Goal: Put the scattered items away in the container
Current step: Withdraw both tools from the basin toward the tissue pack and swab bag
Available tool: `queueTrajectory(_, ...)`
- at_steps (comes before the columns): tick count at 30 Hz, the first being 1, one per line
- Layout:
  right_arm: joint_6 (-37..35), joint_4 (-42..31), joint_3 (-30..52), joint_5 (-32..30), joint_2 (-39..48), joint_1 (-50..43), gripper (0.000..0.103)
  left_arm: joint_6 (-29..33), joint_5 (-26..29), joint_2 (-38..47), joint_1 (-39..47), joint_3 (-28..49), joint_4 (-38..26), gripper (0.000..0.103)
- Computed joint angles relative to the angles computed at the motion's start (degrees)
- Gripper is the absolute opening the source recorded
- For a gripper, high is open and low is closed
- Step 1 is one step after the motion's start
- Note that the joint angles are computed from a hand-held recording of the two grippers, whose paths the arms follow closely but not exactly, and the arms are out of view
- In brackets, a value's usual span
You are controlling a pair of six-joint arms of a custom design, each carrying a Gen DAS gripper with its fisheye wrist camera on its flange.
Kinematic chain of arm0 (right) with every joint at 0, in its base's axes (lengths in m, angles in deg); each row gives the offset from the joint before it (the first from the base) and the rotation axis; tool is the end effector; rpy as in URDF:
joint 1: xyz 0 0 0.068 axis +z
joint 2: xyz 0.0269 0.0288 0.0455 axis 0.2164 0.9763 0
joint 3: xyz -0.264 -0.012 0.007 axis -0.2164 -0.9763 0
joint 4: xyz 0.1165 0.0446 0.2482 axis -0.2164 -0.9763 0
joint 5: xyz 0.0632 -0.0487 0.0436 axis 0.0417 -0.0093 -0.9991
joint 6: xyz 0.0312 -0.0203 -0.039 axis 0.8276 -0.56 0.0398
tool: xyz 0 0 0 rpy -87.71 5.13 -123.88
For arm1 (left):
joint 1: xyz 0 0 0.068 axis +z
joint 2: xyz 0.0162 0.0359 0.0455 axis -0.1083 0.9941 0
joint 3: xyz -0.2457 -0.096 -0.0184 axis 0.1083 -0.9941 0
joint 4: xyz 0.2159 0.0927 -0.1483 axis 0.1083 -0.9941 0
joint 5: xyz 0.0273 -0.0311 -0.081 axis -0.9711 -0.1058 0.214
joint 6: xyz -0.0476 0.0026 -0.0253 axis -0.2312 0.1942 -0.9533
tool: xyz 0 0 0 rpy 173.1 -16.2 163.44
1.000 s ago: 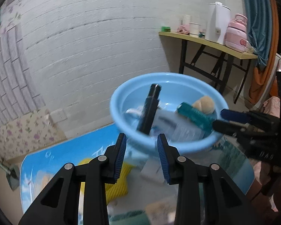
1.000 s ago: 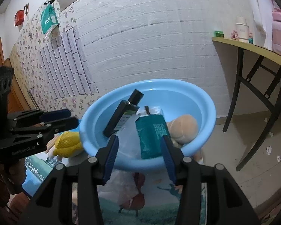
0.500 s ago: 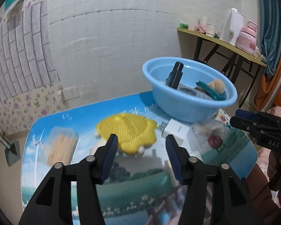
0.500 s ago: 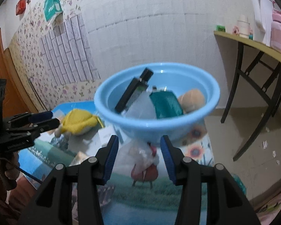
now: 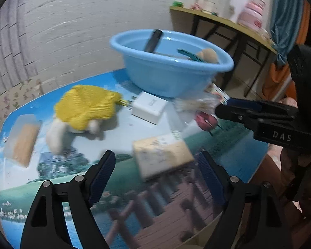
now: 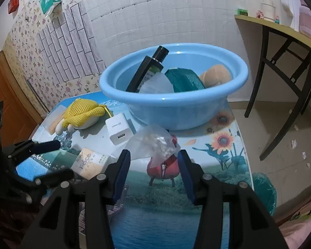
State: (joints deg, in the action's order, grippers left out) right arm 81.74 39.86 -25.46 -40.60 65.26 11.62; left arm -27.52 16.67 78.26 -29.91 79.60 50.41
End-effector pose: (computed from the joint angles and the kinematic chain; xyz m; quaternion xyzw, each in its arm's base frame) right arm 0.2381 0.0080 0.1604 -0.0840 0.9200 0.1394 0.3564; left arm 0.2259 -0.1019 0.1314 0.1636 0.9266 -0.1163 0.3179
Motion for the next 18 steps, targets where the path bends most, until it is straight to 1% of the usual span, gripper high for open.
queueTrajectory(4, 0.1, 0.7, -0.1, -0.5, 1.0, -0.3, 0.047, 0.1, -2.7, 3.9, -3.4, 2.0, 0.3, 0.082)
queueTrajectory(8, 0.2, 1.7, 0.1, -0.8, 2.9, -0.5, 0.047, -0.8, -3.8, 7.4, -4.0, 3.5, 0.4, 0.082)
queueTrajectory(11, 0.3, 2.8, 0.5, -0.9, 4.6, -0.5, 0.047, -1.6, -3.7, 9.5, -3.0, 4.4, 0.4, 0.082)
queueTrajectory(15, 0.8, 4.3, 0.8, -2.7, 6.2, -1.4, 0.047, -2.4, -2.2, 11.4, -2.2, 5.0, 0.7, 0.082)
queueTrajectory(18, 0.7, 4.9, 1.3, -3.1, 7.6, -1.6, 0.046, -1.6, -1.8, 11.4, -1.4, 4.8, 0.8, 0.082)
